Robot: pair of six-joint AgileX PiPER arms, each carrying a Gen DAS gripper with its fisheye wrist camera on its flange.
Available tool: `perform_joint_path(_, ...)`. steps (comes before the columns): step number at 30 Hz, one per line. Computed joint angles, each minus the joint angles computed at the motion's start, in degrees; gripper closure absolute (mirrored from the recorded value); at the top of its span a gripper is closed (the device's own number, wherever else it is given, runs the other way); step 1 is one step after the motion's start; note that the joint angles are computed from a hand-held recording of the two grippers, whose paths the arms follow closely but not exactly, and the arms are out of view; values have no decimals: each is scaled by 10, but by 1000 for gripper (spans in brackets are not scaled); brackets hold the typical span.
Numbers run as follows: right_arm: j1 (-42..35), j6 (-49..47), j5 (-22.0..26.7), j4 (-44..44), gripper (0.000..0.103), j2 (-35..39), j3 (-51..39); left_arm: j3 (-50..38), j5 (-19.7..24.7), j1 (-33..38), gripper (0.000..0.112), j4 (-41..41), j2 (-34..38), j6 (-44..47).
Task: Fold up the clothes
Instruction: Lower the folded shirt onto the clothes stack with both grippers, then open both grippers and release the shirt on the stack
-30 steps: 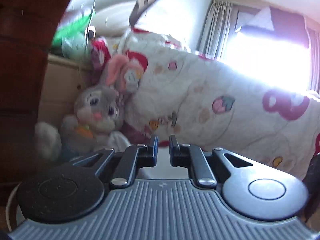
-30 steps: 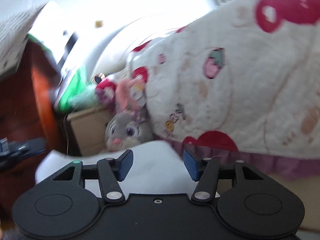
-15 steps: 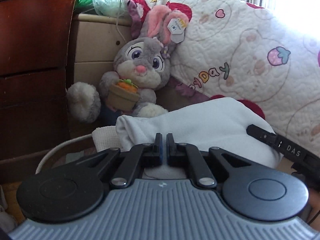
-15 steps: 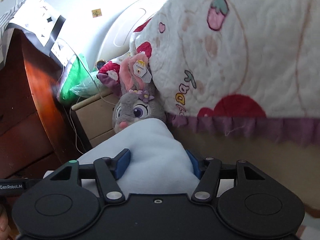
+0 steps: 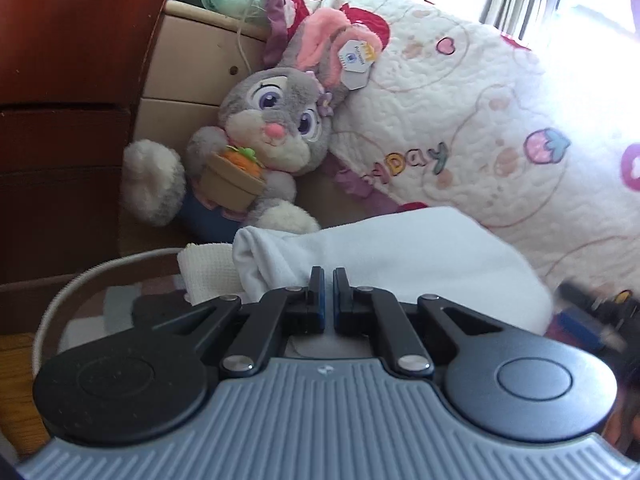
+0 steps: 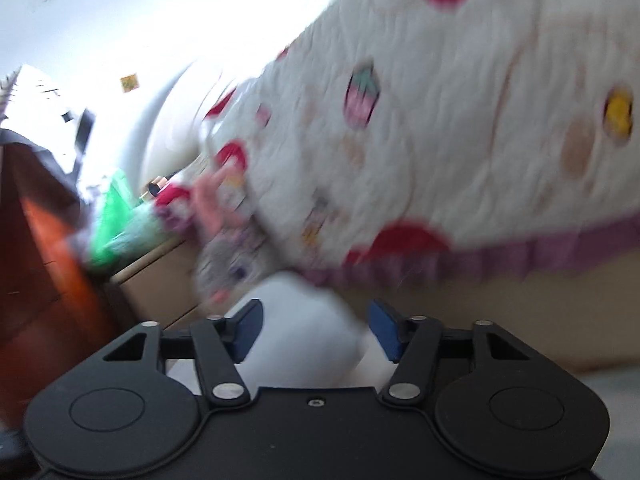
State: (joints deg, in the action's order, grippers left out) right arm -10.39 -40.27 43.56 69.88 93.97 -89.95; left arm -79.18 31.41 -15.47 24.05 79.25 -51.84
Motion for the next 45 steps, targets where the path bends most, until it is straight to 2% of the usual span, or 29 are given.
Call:
perform_joint_path(2,-18,53,64,4,47,24,-15,8,-10,-2,107,7,-2,6)
perform_joint_path(5,-31,100,113,61,48,83,-50,-9,23,-20,107,37,4,-5)
perform_joint_path(6,-29,104,120,69,59,102,-72,-15,33,-24,107,38,6,-2)
perform_joint_path(7,-25,100,120,75,61,116,-89,-14,28,-21,107,23,4,8)
perform_joint_path(10,1,68,78,44,61,123,-114,2,-5,-11,107,-4,-3,37)
perform_joint_path(14,-4,77,82,31,62,154,-137,7,-26,6,107,-60,-2,64)
perform_joint_path(15,-9,74,81,40,58,153,-127,3,-24,5,107,-63,-1,64)
perform_joint_path(16,-12,66,71,45,50,143,-109,-1,-21,3,107,-65,1,64)
perform_joint_path(18,-8,40,30,36,48,104,-63,-19,8,-15,107,-24,6,32)
perform_joint_path(21,19,-82,-52,3,46,0,22,-73,106,-60,105,55,16,-14)
perform_joint_path(22,21,-134,-57,14,46,-27,43,-92,139,-74,102,73,19,-22)
perform_joint_path(23,17,-186,-38,46,46,-45,59,-99,149,-75,95,69,16,-18)
perform_joint_path(24,11,-214,-4,63,46,-54,63,-99,143,-66,82,42,9,-1)
perform_joint_path(25,5,-220,39,72,46,-51,59,-99,139,-57,75,12,3,18)
perform_joint_path(26,7,-222,59,70,46,-53,61,-97,130,-48,65,-19,-2,42)
perform_joint_path(28,24,-237,47,55,46,-72,94,-116,154,-59,62,-13,9,58)
perform_joint_path(32,58,-253,22,25,45,-108,154,-166,234,-114,58,77,47,29)
perform_joint_path(36,-13,-202,113,-8,45,-127,172,-192,280,-154,39,126,56,24)
perform_joint_path(39,-76,-192,162,-33,45,-148,185,-221,346,-206,33,199,76,13)
perform_joint_path(41,-118,-176,205,-44,45,-156,177,-242,375,-228,32,208,86,10)
perform_joint_path(45,-177,-173,262,-52,43,-184,167,-216,383,-282,31,232,57,-16)
